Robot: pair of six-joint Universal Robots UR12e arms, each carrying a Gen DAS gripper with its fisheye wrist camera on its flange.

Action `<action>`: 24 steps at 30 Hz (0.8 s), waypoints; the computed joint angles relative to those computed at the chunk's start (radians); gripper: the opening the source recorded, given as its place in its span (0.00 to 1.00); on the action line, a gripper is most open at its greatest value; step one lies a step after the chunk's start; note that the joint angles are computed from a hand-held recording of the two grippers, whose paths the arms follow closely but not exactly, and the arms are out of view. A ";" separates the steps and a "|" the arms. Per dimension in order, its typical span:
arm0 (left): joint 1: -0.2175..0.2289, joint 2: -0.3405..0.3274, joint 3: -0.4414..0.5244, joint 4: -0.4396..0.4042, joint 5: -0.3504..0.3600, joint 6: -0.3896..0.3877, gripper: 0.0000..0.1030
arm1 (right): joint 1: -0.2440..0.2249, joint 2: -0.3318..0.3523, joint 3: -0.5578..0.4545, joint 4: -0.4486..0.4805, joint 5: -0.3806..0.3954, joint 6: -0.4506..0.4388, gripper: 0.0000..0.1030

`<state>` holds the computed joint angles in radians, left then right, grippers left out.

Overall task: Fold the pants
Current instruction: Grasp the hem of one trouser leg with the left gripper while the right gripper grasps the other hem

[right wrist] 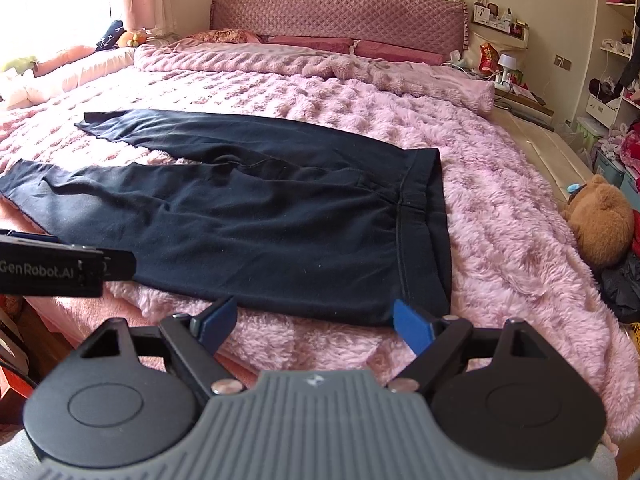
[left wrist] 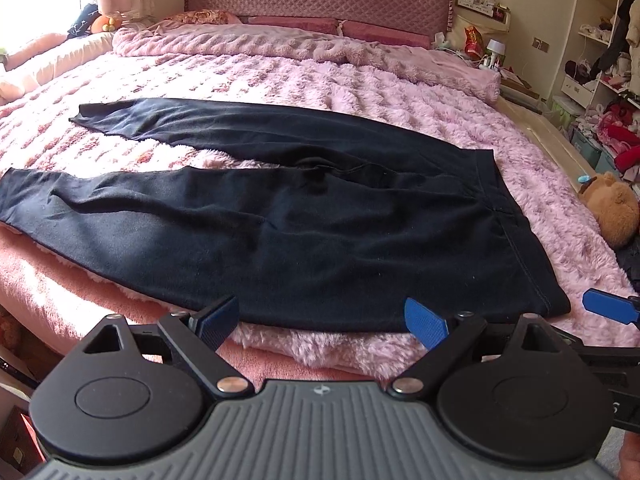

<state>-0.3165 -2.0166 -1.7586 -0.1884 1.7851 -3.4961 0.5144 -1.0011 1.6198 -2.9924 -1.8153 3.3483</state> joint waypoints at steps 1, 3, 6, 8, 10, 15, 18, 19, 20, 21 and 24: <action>0.007 -0.004 0.007 0.009 0.002 0.001 1.00 | -0.012 0.003 -0.004 -0.019 0.016 -0.015 0.79; 0.021 -0.016 0.024 0.033 0.020 0.005 1.00 | -0.036 0.010 -0.015 -0.038 0.041 -0.029 0.79; 0.040 -0.031 0.049 0.043 0.065 -0.019 1.00 | -0.072 0.023 -0.046 -0.040 0.068 -0.023 0.79; 0.054 -0.039 0.062 0.035 0.084 -0.041 1.00 | -0.093 0.035 -0.068 -0.039 0.084 -0.004 0.79; 0.070 -0.046 0.073 0.015 0.087 -0.066 1.00 | -0.115 0.049 -0.093 -0.021 0.107 0.040 0.79; 0.125 -0.051 0.074 -0.067 0.034 -0.195 1.00 | -0.166 0.081 -0.120 -0.028 0.243 0.173 0.79; 0.152 -0.039 0.036 -0.087 0.048 -0.315 1.00 | -0.186 0.085 -0.110 -0.011 0.339 0.282 0.79; 0.160 -0.036 0.022 -0.093 0.056 -0.338 1.00 | -0.191 0.085 -0.098 -0.018 0.370 0.306 0.78; 0.169 -0.033 0.010 -0.094 0.060 -0.353 1.00 | -0.191 0.086 -0.089 -0.024 0.383 0.317 0.67; 0.177 -0.031 -0.001 -0.090 0.066 -0.365 1.00 | -0.191 0.087 -0.080 -0.029 0.389 0.320 0.62; 0.190 -0.033 -0.035 -0.023 0.120 -0.364 1.00 | -0.198 0.086 -0.057 -0.025 0.409 0.378 0.47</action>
